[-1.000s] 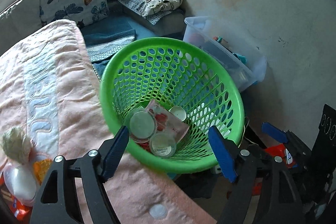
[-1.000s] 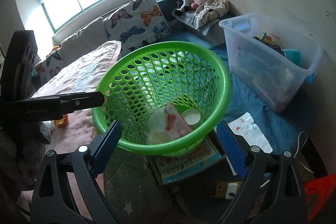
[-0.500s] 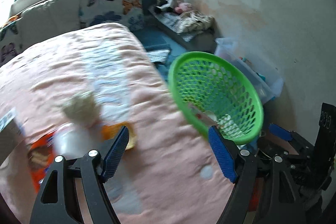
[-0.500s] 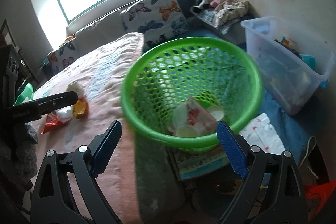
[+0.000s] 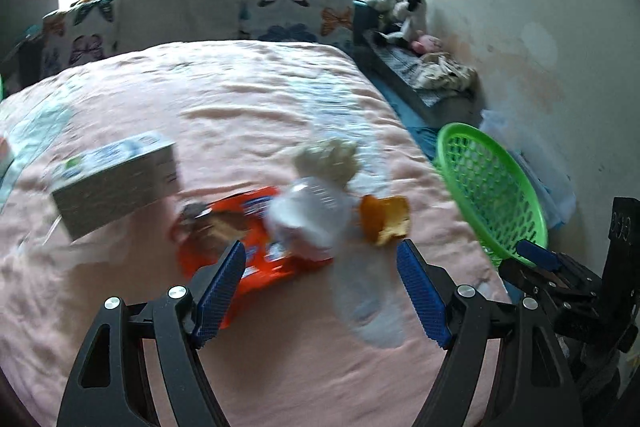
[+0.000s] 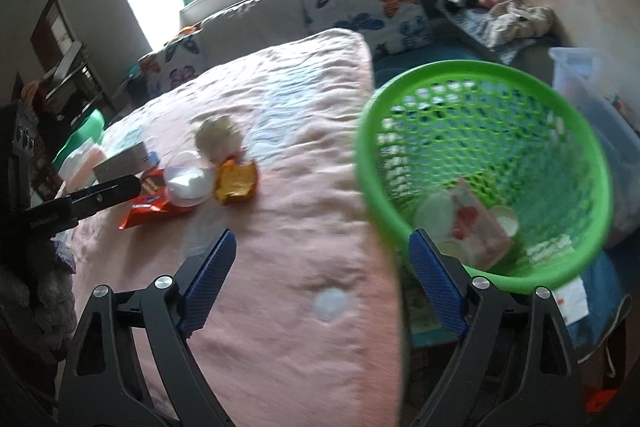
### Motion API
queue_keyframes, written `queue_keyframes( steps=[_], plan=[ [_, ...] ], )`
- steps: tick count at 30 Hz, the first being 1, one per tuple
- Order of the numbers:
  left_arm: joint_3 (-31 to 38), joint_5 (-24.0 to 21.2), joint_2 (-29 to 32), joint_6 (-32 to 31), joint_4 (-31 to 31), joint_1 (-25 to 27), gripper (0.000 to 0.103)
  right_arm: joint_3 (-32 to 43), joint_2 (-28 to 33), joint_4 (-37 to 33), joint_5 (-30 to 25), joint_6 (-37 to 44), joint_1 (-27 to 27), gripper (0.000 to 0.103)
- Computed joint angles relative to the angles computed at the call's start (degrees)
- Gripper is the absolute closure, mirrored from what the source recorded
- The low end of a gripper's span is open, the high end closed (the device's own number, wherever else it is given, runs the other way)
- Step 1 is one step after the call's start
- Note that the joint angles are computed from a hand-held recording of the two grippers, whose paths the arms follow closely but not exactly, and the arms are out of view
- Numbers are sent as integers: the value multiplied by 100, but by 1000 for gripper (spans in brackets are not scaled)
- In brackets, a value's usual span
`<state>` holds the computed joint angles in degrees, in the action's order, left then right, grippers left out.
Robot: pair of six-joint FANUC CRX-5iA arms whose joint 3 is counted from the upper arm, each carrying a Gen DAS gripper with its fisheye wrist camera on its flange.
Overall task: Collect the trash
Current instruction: 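Move both tools back over the bed toward the orange peel and wrapper, then grasp the orange peel with the right tool while the left tool grasps the orange snack wrapper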
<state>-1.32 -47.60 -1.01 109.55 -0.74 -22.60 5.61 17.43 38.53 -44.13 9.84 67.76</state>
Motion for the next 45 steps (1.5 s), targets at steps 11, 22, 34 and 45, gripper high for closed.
queue_keyframes(
  steps=[11,22,34,45],
  plan=[
    [-555,-29,-410,319,6,374,28,1607,1041,-1047,-218,1440,-111,31],
    [-928,30,-637,245,239,712,29,2974,1959,-1420,-898,2187,-227,39],
    [-890,142,-226,-191,878,890,37,3059,2077,-1110,-1095,2291,-174,61],
    [-932,271,-71,-278,1226,950,53,2410,1674,-899,-783,1825,-130,63]
  ],
)
